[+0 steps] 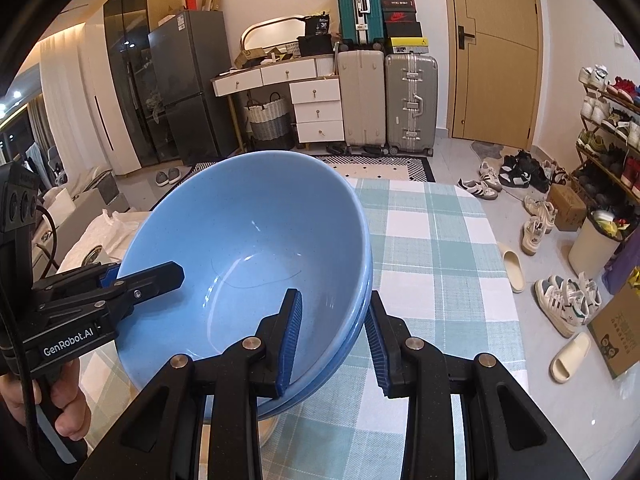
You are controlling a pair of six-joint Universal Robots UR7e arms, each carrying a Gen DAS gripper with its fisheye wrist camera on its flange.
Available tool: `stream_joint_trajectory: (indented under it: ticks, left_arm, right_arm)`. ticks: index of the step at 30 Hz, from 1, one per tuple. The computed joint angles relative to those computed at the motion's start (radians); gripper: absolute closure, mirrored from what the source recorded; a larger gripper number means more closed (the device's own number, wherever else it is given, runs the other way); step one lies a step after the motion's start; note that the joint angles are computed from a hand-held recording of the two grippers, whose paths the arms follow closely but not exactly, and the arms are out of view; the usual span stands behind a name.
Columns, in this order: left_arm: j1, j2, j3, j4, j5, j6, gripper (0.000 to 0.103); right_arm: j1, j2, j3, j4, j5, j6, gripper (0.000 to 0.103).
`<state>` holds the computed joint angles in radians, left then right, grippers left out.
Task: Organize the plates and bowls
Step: 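Lift the nested blue bowls with both grippers over the cream plate stack, then lower the nested bowls onto the cream plates and open both grippers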
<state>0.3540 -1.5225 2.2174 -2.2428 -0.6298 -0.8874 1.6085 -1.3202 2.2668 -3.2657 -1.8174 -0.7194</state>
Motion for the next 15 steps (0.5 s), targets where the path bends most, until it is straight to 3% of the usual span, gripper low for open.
stream_joint_trajectory:
  ticks: [15]
  left_arm:
    - [-0.205, -0.205, 0.035, 0.509, 0.024, -0.426, 0.077]
  right_arm:
    - [0.059, -0.009, 0.094, -0.054, 0.008, 0.005, 0.071]
